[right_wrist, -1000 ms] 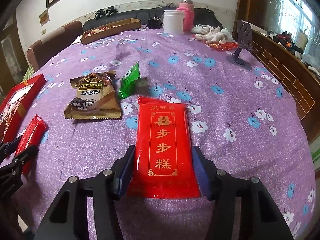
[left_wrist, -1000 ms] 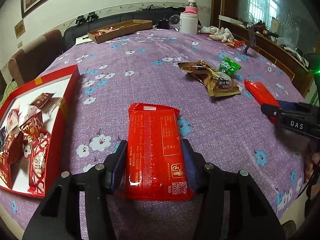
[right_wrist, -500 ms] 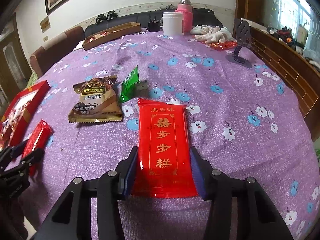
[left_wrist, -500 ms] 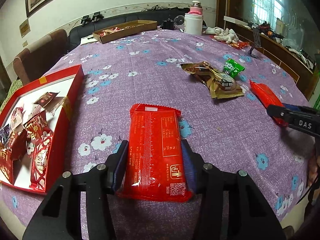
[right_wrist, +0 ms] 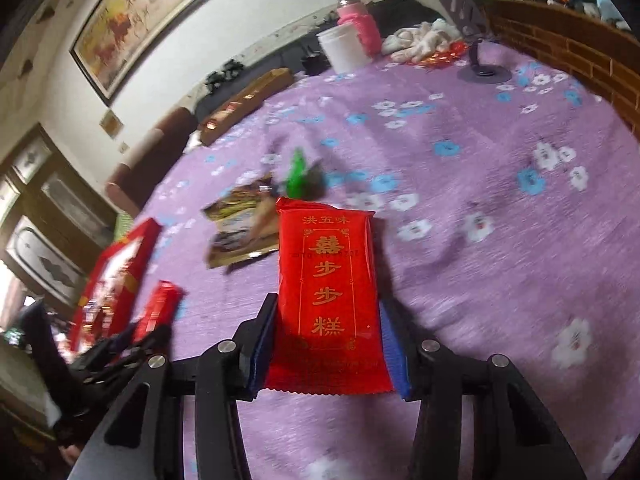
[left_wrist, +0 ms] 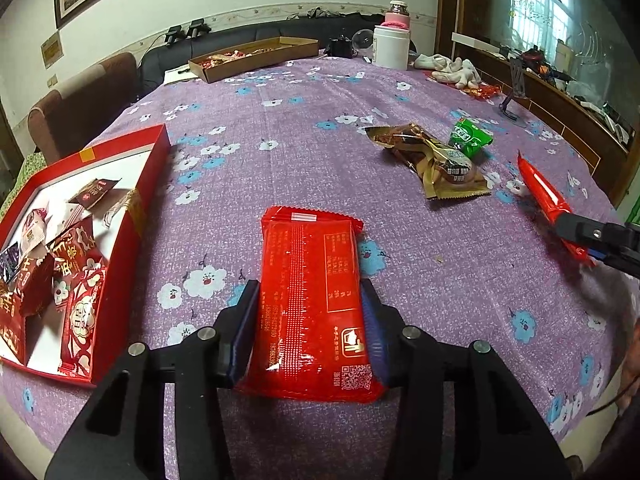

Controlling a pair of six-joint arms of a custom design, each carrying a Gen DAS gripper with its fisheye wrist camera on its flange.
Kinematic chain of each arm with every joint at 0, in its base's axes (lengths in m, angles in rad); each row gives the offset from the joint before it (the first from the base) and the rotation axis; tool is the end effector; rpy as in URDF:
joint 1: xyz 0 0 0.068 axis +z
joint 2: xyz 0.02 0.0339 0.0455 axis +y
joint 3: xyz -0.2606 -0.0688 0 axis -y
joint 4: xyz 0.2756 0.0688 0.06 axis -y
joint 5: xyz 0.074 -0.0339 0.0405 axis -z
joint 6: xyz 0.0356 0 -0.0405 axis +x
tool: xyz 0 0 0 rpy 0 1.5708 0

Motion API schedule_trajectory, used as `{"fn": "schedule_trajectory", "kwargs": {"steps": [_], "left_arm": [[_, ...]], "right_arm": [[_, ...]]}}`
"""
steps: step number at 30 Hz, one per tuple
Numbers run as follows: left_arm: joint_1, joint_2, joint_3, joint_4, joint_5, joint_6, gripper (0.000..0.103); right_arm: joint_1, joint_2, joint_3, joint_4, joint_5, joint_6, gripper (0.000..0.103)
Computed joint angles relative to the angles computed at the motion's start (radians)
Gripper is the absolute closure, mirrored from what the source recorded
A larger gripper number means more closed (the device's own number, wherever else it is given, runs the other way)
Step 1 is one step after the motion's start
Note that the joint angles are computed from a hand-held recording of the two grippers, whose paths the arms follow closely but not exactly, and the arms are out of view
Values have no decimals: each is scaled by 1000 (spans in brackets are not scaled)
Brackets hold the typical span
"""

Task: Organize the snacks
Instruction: 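Carry both red packets over the red-rimmed box with both tools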

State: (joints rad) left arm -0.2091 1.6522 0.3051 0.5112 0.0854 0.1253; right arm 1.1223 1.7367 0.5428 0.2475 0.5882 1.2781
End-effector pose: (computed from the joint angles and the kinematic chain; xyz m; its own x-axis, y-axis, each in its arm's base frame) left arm 0.2285 -0.0516 0.0366 -0.6872 0.2731 -0.6732 0.3514 0.9360 0.0210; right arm 0.1396 0.2445 0.0523 -0.6846 0.4143 -0.5997 0.1611 0.8884 0.4299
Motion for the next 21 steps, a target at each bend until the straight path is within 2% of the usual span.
{"fn": "schedule_trajectory", "kwargs": {"steps": [6, 16, 21], "left_arm": [[7, -11, 6, -25, -2, -3, 57], [47, -36, 18, -81, 4, -4, 58], [61, -77, 9, -105, 10, 7, 58]], "right_arm": [[34, 2, 42, 9, 8, -43, 55], [46, 91, 125, 83, -59, -113, 55], [59, 107, 169, 62, -61, -134, 55]]}}
